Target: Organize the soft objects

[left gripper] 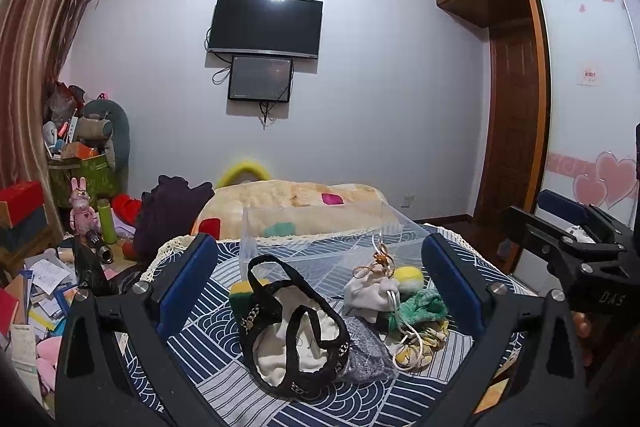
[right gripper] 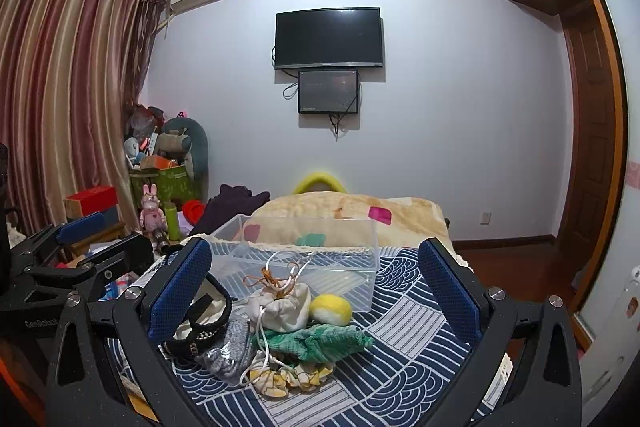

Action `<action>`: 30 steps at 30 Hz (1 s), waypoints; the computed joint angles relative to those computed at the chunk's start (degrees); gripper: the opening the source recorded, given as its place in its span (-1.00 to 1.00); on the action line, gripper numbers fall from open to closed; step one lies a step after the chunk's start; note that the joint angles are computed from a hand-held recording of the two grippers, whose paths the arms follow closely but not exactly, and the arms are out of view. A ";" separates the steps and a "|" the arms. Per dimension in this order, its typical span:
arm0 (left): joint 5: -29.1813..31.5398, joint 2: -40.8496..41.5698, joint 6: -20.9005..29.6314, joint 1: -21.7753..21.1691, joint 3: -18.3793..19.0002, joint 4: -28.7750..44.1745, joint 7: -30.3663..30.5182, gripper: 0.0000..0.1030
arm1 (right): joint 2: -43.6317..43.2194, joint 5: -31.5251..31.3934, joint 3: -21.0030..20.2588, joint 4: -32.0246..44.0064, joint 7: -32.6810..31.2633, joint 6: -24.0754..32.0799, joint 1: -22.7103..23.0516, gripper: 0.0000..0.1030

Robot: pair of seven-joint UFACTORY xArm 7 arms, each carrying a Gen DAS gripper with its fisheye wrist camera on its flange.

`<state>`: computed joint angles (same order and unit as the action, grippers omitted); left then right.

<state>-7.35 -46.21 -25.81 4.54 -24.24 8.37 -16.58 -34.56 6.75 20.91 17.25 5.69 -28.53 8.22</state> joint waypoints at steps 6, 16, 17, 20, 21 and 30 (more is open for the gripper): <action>0.14 -0.13 0.01 -0.08 0.13 -0.11 -0.14 1.00 | -0.01 -0.14 -0.11 -0.03 0.11 0.02 0.03 1.00; 0.98 -0.57 0.58 -1.69 2.27 -0.32 -0.19 1.00 | -1.02 -0.20 0.02 -0.27 0.74 0.56 0.38 1.00; 1.15 -0.87 0.73 -1.95 2.71 -0.42 -0.14 1.00 | -1.00 -0.35 -0.09 -0.26 0.80 0.59 0.42 1.00; 1.17 -0.75 0.47 -1.41 2.16 -0.36 -0.29 1.00 | -1.14 -0.38 0.25 -0.27 1.02 0.64 0.18 1.00; 1.25 -0.72 0.41 -1.46 2.27 -0.34 -0.27 1.00 | -1.20 -0.41 0.27 -0.25 1.10 0.69 0.17 1.00; 1.20 -0.81 0.23 -1.45 2.01 -0.39 -0.45 1.00 | -1.32 -0.96 -0.17 -0.45 1.47 0.50 0.33 1.00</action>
<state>-6.15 -47.02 -25.58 3.09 -22.23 7.98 -17.04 -35.87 5.79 20.74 16.80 7.16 -28.03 8.55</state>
